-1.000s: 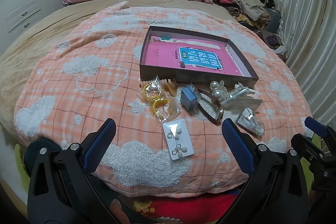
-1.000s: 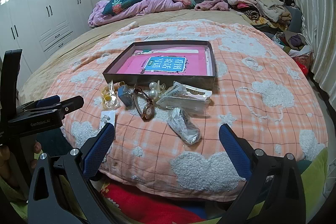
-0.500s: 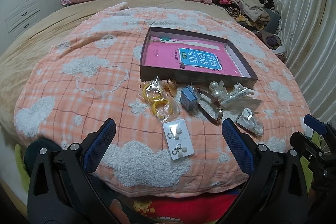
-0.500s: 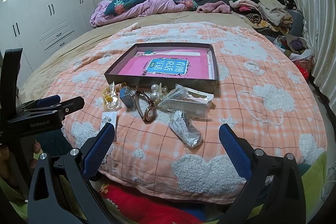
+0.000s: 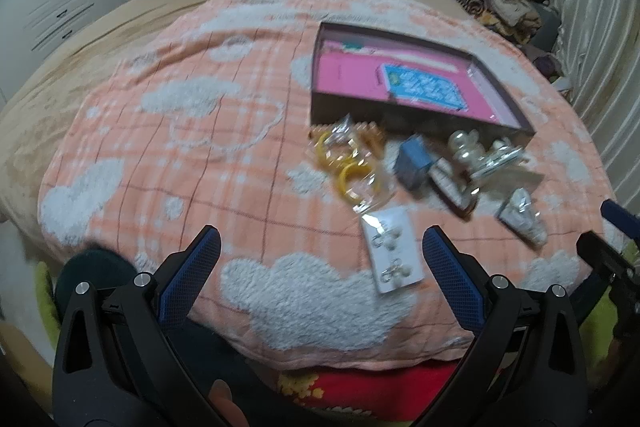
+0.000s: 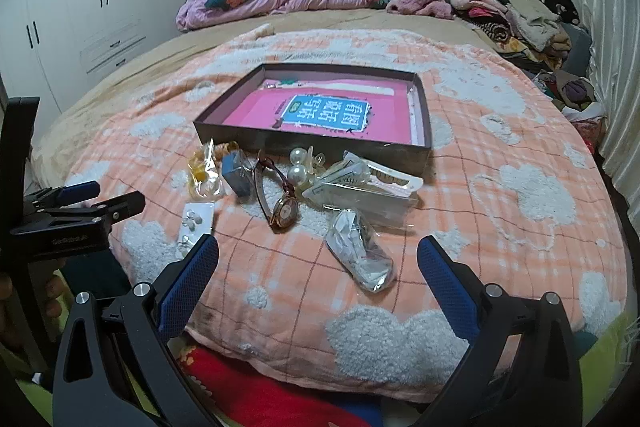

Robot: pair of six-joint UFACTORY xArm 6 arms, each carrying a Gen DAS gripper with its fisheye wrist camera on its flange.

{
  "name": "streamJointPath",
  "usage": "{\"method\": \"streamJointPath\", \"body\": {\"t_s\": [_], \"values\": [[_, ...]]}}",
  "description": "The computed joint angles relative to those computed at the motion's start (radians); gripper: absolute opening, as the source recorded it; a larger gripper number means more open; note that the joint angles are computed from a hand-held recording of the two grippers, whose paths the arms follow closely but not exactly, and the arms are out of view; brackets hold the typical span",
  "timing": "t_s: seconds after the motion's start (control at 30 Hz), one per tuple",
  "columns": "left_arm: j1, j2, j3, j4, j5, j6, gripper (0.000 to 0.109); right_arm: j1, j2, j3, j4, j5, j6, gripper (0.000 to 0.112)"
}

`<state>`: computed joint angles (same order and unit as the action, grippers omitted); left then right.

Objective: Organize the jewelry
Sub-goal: 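Grasp the white earring card with the left tool while the right tool grasps a clear plastic bag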

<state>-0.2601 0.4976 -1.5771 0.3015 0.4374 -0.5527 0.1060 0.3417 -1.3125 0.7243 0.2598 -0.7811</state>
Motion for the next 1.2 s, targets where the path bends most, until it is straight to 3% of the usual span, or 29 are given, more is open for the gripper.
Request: {"method": "streamJointPath", "body": {"t_s": [0.13,0.33,0.53,0.67,0.77,0.97,1.03,1.1,1.2], "values": [[0.01,0.014,0.007,-0.074,0.002,0.066,0.095,0.0,0.056,-0.054,-0.048,0.018,0.02,0.099],[0.002,0.059,-0.021,-0.285,-0.001,0.248,0.095,-0.009,0.136,-0.12,-0.121,0.023,0.069,0.098],[-0.021,0.14,-0.122,-0.44,0.075,0.402,0.095,-0.037,0.206,-0.182,-0.196,0.033,0.126,0.097],[-0.033,0.193,-0.185,-0.441,0.11,0.418,0.091,-0.057,0.251,-0.233,-0.241,0.072,0.152,0.085],[-0.038,0.221,-0.222,-0.4,0.12,0.39,0.089,-0.064,0.277,-0.257,-0.286,0.092,0.174,0.082],[-0.051,0.259,-0.284,-0.263,0.147,0.317,0.069,-0.062,0.307,-0.276,-0.316,0.105,0.161,0.068],[-0.058,0.261,-0.288,-0.246,0.141,0.326,0.054,-0.06,0.309,-0.278,-0.27,0.105,0.108,0.059],[-0.06,0.258,-0.281,-0.25,0.118,0.355,0.039,-0.061,0.306,-0.276,-0.223,0.111,0.073,0.043],[-0.058,0.242,-0.254,-0.278,0.084,0.39,0.035,-0.067,0.292,-0.266,-0.17,0.124,0.036,0.036]]}}
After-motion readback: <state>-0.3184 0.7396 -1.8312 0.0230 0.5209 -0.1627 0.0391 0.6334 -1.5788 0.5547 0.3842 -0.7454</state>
